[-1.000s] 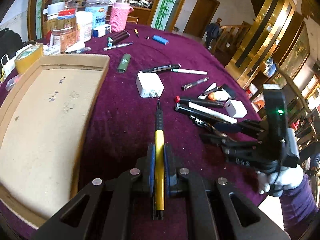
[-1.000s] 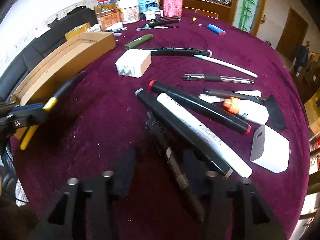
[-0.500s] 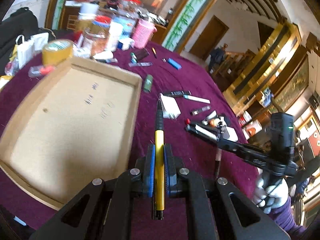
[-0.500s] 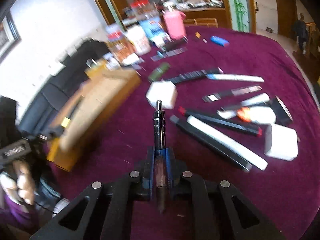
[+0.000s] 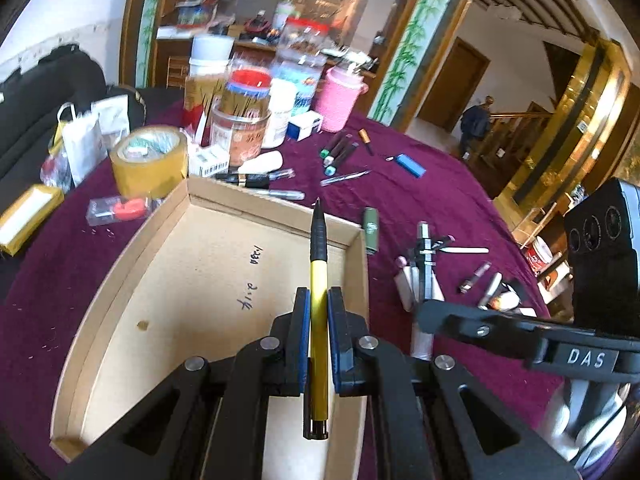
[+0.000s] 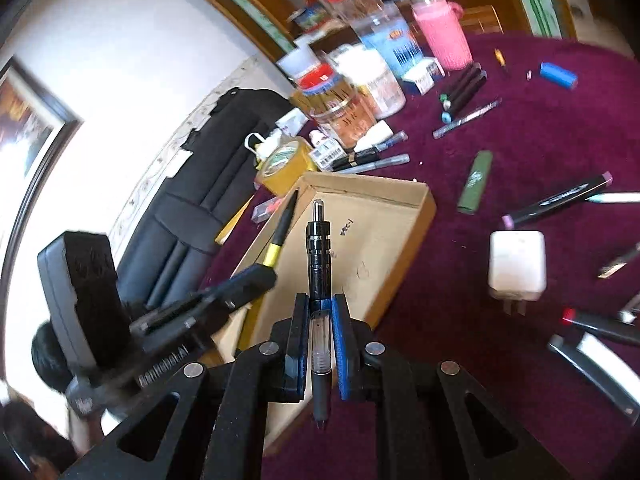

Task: Organize rigid objects
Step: 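Carry both pens into the cardboard tray and open both tools, then lift both tools out of the tray back toward the table items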

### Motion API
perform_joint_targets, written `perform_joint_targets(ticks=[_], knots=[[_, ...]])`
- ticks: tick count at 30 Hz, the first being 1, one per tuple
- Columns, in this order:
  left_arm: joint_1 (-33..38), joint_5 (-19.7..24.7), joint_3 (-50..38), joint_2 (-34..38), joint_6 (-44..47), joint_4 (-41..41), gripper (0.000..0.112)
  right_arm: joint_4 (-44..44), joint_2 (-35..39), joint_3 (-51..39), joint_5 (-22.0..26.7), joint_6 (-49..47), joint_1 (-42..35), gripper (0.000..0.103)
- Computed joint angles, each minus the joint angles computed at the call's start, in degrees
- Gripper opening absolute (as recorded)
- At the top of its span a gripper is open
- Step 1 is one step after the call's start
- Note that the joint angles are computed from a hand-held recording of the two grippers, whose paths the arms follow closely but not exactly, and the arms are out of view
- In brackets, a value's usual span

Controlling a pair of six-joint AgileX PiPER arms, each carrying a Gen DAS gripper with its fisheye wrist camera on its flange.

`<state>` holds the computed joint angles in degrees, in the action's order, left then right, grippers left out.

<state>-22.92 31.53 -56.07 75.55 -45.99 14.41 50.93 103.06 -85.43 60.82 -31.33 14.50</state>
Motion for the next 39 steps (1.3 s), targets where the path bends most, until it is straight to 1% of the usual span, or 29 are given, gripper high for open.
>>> perform_joint_targets(ticks=[2, 3, 7, 13, 15, 17, 19, 20, 21, 22, 25, 26, 28, 29, 30, 33, 34, 37, 39], knots=[[3.79, -1.79, -0.93, 3.36, 7.10, -7.80, 0.008, -0.79, 3.61, -3.34, -0.80, 3.61, 1.46, 0.013], [4.78, -2.23, -1.34, 4.67, 8.73, -9.46, 0.008, -1.92, 5.60, -5.32, -1.59, 5.93, 2.34, 0.013], [7.40, -3.97, -2.56, 9.12, 12.56, -13.31, 0.008, -4.71, 11.42, -11.16, -2.20, 12.09, 3.15, 0.013], [8.08, -5.16, -3.91, 12.61, 12.37, -13.70, 0.009, -7.66, 16.46, -17.22, -2.56, 17.87, 3.67, 0.013], [7.93, -4.82, -4.36, 12.80, 12.14, -13.34, 0.017, -8.26, 17.58, -18.86, -2.59, 19.29, 4.00, 0.013], [7.54, -4.58, -4.49, 12.65, 9.91, -11.25, 0.040, -9.04, 18.04, -19.83, -2.62, 20.25, 4.42, 0.013], [7.27, -4.83, -4.14, 11.96, 8.48, -9.99, 0.050, -10.01, 18.39, -20.63, -2.78, 21.63, 4.75, 0.014], [7.13, -4.71, -4.01, 11.55, 8.14, -9.76, 0.051, -10.44, 18.29, -20.58, -3.15, 22.09, 4.90, 0.015], [6.92, -4.20, -4.04, 11.14, 7.55, -9.29, 0.051, -11.18, 17.95, -20.39, -3.54, 22.29, 5.08, 0.019], [6.48, -3.41, -4.16, 10.75, 6.36, -8.21, 0.051, -11.61, 17.51, -19.94, -3.95, 22.24, 5.15, 0.026], [3.12, 0.16, -4.10, 8.41, -0.75, -0.63, 0.054, -11.87, 13.35, -15.03, -6.99, 19.34, 4.85, 0.031], [1.35, 1.49, -4.01, 7.49, -4.07, 3.04, 0.059, -12.14, 11.24, -12.66, -8.48, 17.99, 4.77, 0.037], [-4.04, 5.66, -3.93, 5.47, -13.58, 12.67, 0.066, -12.77, 6.30, -6.89, -12.23, 15.30, 4.59, 0.054], [-6.12, 7.23, -3.94, 4.87, -16.66, 15.72, 0.069, -12.74, 2.89, -2.80, -14.79, 13.50, 4.30, 0.057], [-9.09, 9.51, -3.97, 4.16, -20.47, 19.52, 0.069, -12.53, 0.74, -0.27, -16.27, 12.33, 4.08, 0.060], [-17.19, 16.14, -4.19, 2.92, -29.00, 27.62, 0.073, -10.91, -6.54, 8.23, -20.54, 7.66, 2.71, 0.064], [-19.62, 18.30, -4.39, 2.82, -31.31, 29.54, 0.073, -10.69, -7.89, 9.62, -21.23, 7.16, 2.42, 0.065], [-26.39, 24.82, -5.51, 3.00, -35.99, 33.35, 0.074, -8.15, -13.52, 16.09, -23.94, 3.04, 0.16, 0.070], [-29.54, 28.11, -6.52, 3.48, -37.93, 34.69, 0.074, -7.34, -17.80, 20.42, -26.15, 0.60, -1.57, 0.070]])
